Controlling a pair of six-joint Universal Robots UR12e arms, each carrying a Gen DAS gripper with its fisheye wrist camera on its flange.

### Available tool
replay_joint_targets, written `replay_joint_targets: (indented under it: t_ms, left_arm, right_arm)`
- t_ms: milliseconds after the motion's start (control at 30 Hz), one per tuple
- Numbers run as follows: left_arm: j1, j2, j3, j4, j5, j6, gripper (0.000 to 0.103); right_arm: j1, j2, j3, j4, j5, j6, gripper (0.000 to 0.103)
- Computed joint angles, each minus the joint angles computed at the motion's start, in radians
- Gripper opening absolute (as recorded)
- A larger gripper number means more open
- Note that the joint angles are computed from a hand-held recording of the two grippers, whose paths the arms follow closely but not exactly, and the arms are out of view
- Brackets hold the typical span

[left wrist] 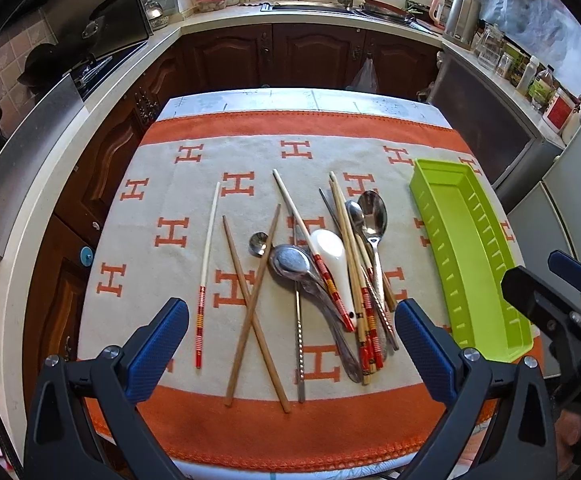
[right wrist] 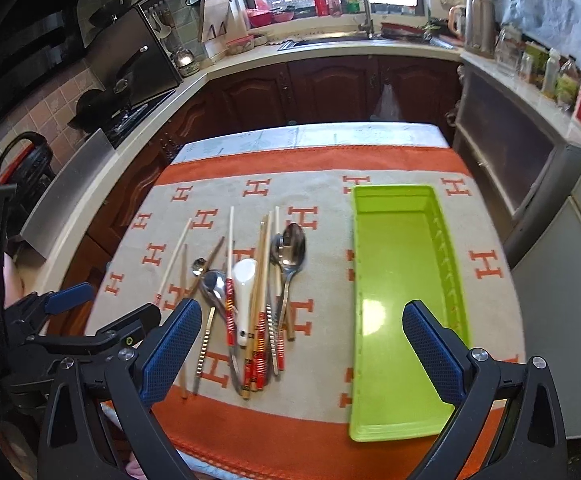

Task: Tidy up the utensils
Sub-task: 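Grasp a red-banded white chopstick with the right tool while the left tool grasps a wooden chopstick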

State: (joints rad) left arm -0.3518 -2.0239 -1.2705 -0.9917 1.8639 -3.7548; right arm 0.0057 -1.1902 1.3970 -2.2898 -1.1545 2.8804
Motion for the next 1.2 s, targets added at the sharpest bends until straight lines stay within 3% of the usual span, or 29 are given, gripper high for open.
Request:
replay_joint_targets:
  t_ms: [267, 467, 600, 767, 900, 1200]
  left_arm:
    - [0.05, 0.007, -0.005, -0.026, -0.033, -0.01, 0.102]
    - [0.095, 0.015, -0.048, 0.005, -0.113, 0.014, 0.101]
    - [0.11, 0.013, -0.079, 0.005, -0.18, 0.044, 0.095]
    - [0.111, 0.0, -0.102, -0.008, -0.223, 0.07, 0.075]
    - [0.114, -0.008, -0.11, -0.015, -0.259, 0.072, 0.07]
    - [0.111, -0.029, -0.096, -0.03, -0.249, 0.083, 0.067]
  right_arm:
    - [0.026, 0.09, -0.158, 0.163, 0.019, -0.023, 0.085]
    - [0.053, 0.171, -0.269, 0.309, 0.023, -0.036, 0.075]
    - [0.072, 0.224, -0.33, 0.413, 0.033, -0.04, 0.065]
    - [0.092, 0.283, -0.386, 0.536, 0.062, -0.04, 0.056]
    - [0.109, 0.319, -0.42, 0.63, 0.068, -0.047, 0.041]
    - [0.144, 0.356, -0.456, 0.672, -0.01, -0.037, 0.028]
